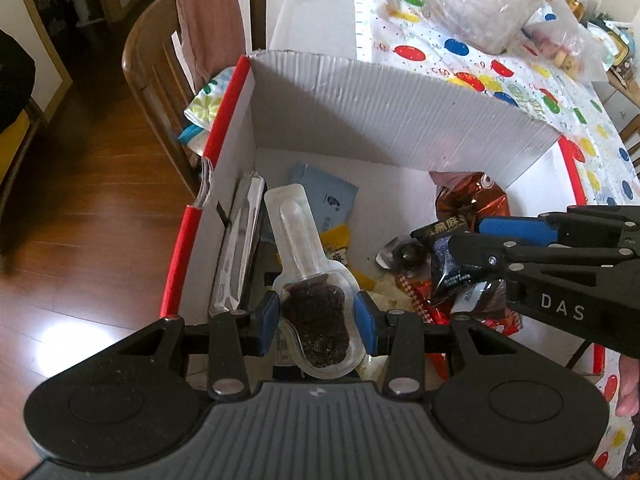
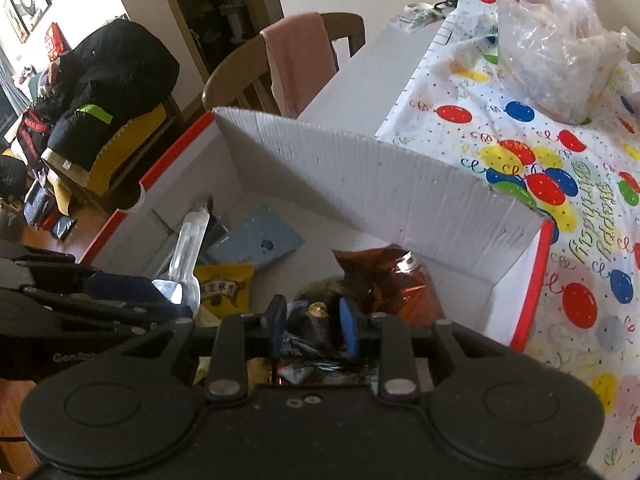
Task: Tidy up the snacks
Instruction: 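Carry the clear packet and black pack into the red box and release both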
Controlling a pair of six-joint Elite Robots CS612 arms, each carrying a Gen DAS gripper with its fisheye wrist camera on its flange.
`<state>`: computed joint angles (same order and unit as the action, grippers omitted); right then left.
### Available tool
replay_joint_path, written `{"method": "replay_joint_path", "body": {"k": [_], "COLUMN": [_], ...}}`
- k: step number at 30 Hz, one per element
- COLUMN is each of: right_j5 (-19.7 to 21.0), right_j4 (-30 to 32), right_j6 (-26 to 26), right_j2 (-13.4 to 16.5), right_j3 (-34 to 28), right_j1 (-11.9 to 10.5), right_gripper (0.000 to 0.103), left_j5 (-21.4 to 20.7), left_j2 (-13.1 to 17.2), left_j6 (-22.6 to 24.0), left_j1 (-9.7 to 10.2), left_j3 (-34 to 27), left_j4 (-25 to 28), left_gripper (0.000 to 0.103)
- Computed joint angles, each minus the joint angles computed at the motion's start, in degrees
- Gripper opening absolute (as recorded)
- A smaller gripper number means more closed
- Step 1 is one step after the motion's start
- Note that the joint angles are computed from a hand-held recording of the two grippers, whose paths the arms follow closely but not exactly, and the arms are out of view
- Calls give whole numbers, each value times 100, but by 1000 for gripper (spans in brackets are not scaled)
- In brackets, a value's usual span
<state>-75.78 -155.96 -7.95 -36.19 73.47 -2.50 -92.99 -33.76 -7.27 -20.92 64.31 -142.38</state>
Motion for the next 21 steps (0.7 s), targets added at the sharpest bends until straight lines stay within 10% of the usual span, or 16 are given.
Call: {"method": "replay_joint_path", "body": {"k": [21], "right_j5": [351], "right_j4": [-587], "right_j6": [188], "right_j2": [-354], "right_j3": [599], "right_j1": [-133], "right_gripper": [44], "left_j5": [176], "left_j2": [-364], "left_j6": [-186], "left_j1": [-52], "left_j3": [675], "left_j4": [-1073], "left_gripper": [53]}}
